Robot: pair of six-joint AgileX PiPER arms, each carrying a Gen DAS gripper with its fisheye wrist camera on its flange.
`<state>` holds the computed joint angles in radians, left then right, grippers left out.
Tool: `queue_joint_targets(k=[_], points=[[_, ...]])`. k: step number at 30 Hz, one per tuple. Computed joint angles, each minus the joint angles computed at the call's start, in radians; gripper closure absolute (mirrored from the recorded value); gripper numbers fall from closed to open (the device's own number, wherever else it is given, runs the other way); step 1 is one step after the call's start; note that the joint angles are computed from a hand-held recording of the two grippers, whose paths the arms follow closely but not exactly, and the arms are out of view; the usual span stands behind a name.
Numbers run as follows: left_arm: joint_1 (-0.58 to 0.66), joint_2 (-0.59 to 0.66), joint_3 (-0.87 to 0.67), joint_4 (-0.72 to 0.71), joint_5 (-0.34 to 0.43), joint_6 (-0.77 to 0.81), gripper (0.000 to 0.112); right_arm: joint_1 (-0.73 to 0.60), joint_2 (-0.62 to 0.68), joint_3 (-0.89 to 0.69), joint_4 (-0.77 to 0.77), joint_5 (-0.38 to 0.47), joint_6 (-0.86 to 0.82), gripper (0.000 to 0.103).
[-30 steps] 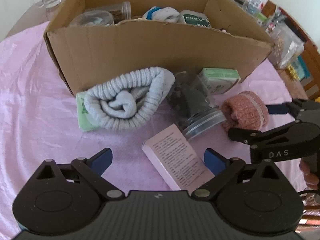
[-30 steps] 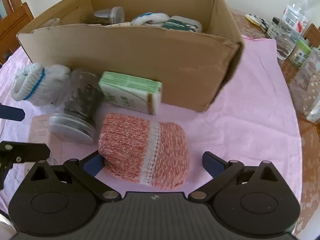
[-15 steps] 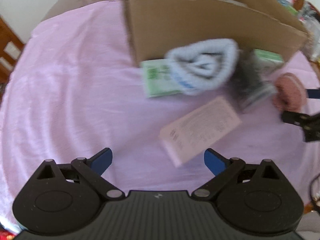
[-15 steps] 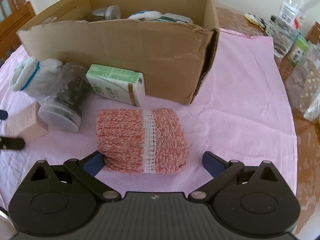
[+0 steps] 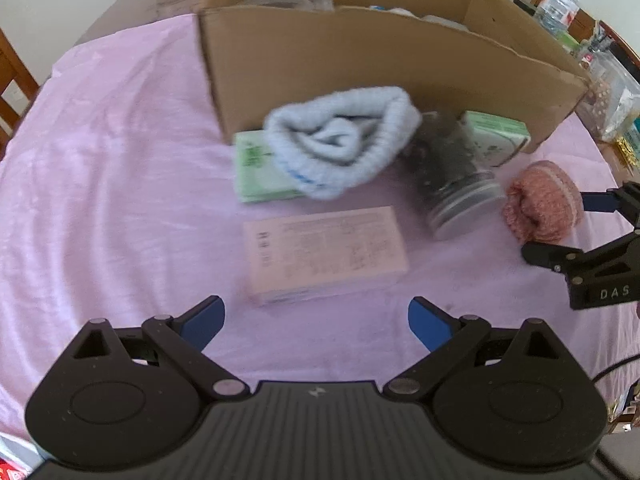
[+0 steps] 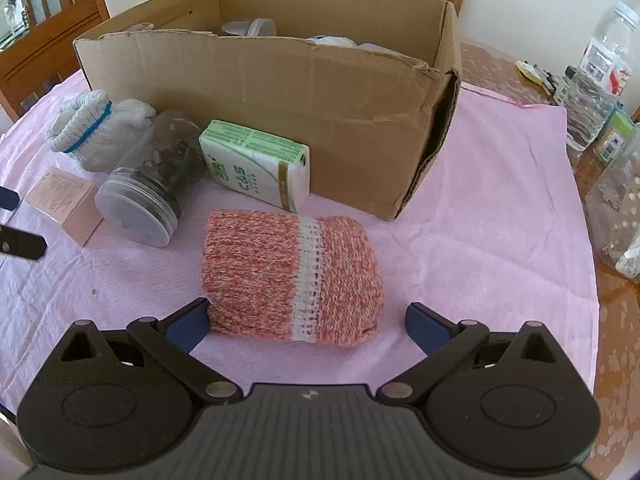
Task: Organize objects
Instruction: 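Grasp the pink printed box with the left tool while the right tool grasps the pink-white knit roll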
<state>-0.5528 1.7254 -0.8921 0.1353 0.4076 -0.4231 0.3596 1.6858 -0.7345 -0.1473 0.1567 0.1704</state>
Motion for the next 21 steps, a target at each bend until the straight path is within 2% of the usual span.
queue_joint_targets(k=[4,8,11,13,21], points=[[-0.04,0.042,-0.021,0.152,-0.019,-0.18,0.013,0.016,-0.006,-0.001,-0.039,0.013,0.053,0.0],[-0.041,0.064,-0.037,0.213,-0.031,-0.267,0.013,0.024,-0.008,0.005,-0.063,0.006,0.08,0.0],[-0.042,0.091,-0.071,0.261,-0.012,-0.319,0.013,0.009,0.014,-0.009,0.039,-0.015,-0.049,0.0],[-0.049,0.098,-0.077,0.322,0.001,-0.399,0.015,0.017,0.023,-0.021,0.038,-0.013,-0.048,0.0],[-0.038,0.076,-0.059,0.304,-0.03,-0.392,0.028,0.034,0.054,-0.061,-0.001,-0.004,0.002,0.0]])
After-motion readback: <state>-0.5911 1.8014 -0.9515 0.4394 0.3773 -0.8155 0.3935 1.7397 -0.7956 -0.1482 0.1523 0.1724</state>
